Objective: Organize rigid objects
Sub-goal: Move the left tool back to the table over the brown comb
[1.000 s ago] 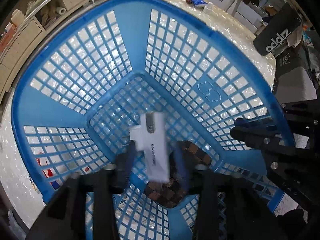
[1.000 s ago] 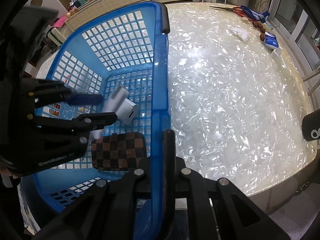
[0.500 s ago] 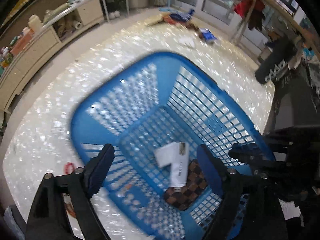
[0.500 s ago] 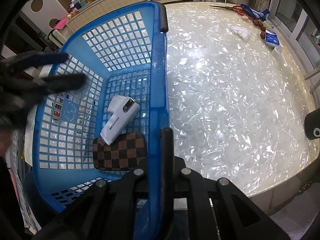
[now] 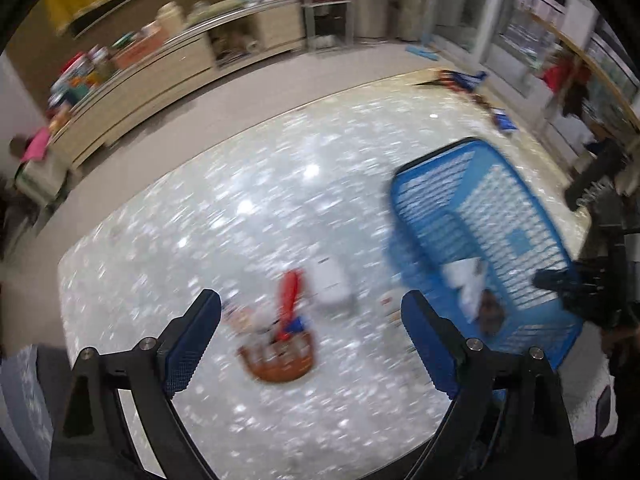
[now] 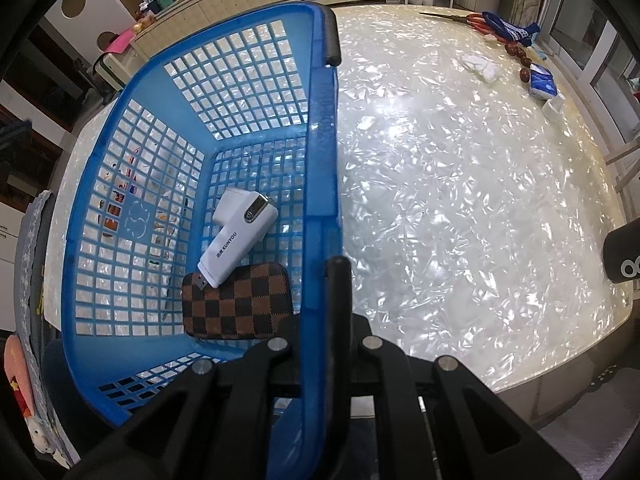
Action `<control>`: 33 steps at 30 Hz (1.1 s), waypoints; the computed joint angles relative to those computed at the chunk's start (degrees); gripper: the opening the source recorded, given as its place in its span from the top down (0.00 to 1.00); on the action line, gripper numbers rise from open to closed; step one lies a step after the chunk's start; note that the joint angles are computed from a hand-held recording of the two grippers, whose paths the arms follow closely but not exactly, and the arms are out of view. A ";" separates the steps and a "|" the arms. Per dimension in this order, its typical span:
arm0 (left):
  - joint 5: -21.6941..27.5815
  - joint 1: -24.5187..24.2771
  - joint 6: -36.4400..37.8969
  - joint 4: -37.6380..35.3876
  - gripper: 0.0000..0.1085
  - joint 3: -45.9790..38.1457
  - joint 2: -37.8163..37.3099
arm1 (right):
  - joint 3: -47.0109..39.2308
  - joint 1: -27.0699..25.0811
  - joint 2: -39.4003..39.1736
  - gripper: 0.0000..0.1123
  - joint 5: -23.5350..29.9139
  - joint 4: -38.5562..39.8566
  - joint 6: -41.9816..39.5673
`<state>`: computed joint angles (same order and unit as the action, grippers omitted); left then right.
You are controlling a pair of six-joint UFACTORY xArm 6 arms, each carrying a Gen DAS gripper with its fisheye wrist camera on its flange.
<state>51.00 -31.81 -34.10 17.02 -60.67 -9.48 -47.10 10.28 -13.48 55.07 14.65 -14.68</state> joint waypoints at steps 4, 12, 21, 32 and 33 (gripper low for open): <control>-0.41 3.40 -1.16 -1.00 0.14 7.20 -4.81 | 0.09 -0.04 -0.10 0.94 0.05 0.06 0.24; -4.51 6.73 -0.17 -5.36 0.14 15.87 -3.98 | -0.07 0.18 -0.03 0.94 0.29 -0.81 0.63; -10.46 6.90 -2.09 -11.19 0.14 19.33 0.83 | -0.03 -0.08 -0.24 0.94 0.68 -0.88 0.25; -12.62 8.62 -20.44 -10.87 0.14 19.18 4.70 | 0.89 -0.50 -0.40 0.94 0.54 -0.02 -0.71; -12.11 8.94 -21.56 -12.09 0.14 19.46 5.06 | 0.94 -0.58 -0.45 0.94 0.55 0.17 -0.88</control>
<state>38.89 -22.88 -55.66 4.92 -41.21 -4.42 -46.16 9.70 -13.93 55.62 14.82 -15.56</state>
